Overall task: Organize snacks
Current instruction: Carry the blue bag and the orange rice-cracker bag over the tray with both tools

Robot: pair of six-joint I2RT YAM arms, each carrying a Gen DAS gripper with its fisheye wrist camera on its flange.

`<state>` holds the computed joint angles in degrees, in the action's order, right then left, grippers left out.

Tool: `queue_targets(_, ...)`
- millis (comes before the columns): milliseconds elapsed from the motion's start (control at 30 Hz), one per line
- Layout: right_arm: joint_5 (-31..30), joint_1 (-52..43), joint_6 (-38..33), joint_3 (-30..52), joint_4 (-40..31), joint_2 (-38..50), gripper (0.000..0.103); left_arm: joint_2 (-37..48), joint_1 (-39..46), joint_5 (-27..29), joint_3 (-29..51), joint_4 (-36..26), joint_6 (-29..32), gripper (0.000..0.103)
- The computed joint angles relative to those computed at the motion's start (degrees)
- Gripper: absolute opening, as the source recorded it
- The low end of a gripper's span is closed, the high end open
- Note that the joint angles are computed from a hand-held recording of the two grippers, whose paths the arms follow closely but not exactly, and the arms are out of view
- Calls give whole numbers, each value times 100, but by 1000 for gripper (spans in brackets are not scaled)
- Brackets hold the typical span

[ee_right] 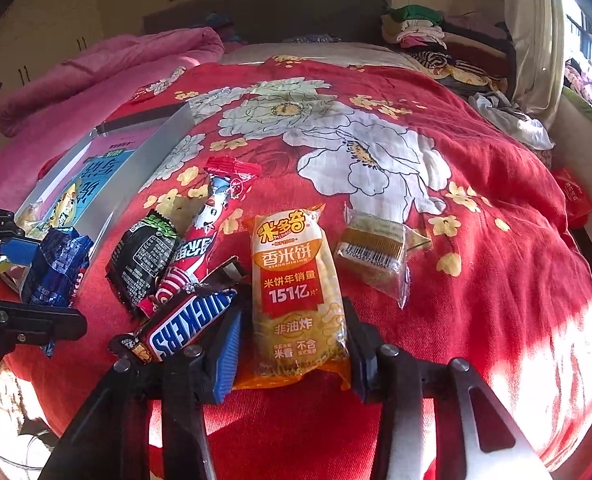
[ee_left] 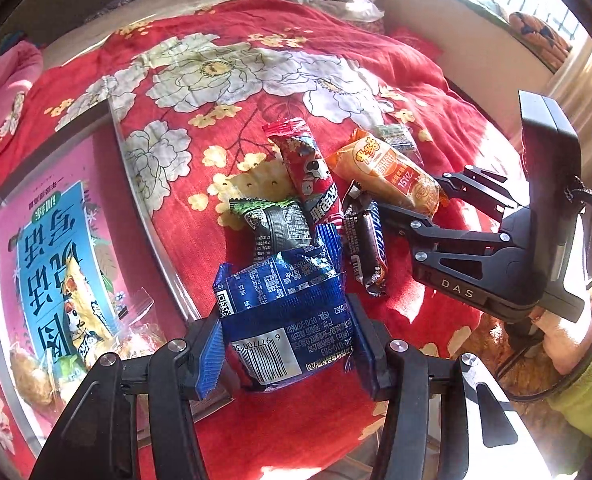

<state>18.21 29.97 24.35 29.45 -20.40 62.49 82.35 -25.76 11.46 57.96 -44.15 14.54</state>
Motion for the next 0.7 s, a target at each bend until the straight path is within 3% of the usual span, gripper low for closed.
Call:
queue_targets(100,-208,-153,-194,-55,198,3,43,-61,104,118,-13,-28,-18,56)
queue_targets(133,-244,-204,-190,-74,206,-43,36,-73,127,130,-11,-27,-23,56)
queue_targets(333,-626,-544,-61,-308,161,-853,34,-106,325,219,44,-75,-80,56)
queue_targets(700,-231,-285,227,-245,-376,-1907,34,-403,749,448,118,-235,-10,56)
